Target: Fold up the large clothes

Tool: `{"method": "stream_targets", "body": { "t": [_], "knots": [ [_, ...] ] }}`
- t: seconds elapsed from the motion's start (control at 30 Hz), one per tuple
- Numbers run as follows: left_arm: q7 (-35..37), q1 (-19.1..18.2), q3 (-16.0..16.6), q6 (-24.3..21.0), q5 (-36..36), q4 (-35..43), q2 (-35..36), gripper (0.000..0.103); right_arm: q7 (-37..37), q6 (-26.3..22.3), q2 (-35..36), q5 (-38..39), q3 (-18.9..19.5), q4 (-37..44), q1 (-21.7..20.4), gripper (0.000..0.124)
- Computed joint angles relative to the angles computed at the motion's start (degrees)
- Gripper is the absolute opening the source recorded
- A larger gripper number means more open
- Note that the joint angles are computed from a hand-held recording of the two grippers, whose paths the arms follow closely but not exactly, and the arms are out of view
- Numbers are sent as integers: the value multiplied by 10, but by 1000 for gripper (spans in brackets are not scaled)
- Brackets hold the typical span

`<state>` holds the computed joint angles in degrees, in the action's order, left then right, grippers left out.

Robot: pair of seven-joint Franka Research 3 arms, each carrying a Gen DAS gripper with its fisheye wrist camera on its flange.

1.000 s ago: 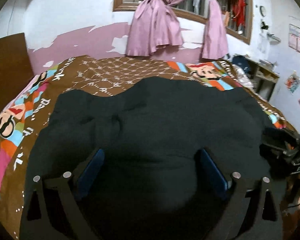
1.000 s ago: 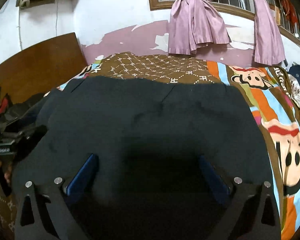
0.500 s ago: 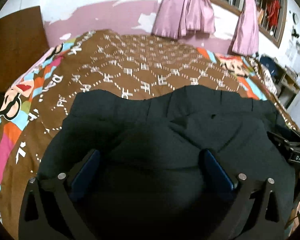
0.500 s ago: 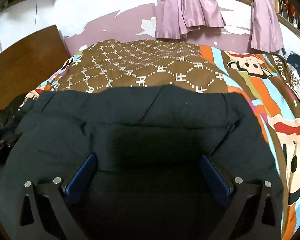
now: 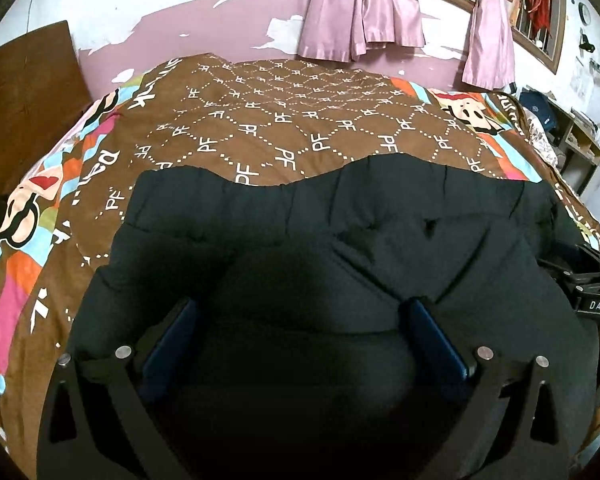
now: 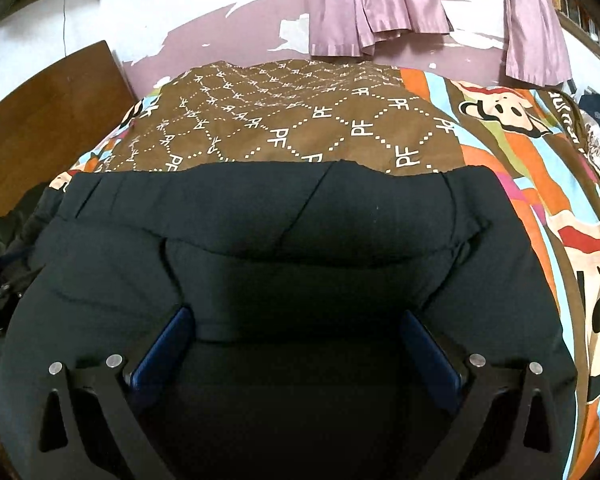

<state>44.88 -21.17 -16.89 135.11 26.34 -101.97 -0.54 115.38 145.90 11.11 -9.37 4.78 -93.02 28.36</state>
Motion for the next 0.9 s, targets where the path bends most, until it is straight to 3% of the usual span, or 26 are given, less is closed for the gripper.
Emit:
{"method": "stream_targets", "body": {
  "t": [0.27, 0.47, 0.7, 0.9],
  "knots": [
    [-14, -2, -1, 10, 28, -8, -1, 102, 44, 36, -18, -51, -5, -30, 7, 103],
    [-23, -3, -3, 23, 47, -17, -7, 102, 68, 93, -41, -71, -4, -73, 0, 103],
    [-66, 2, -7, 73, 92, -54, -29, 102, 164, 111, -55, -191, -7, -93, 7, 103],
    [-76, 6, -7, 90, 96, -65, -41, 102, 134, 112, -75, -143, 6, -108, -10, 103]
  ]
}}
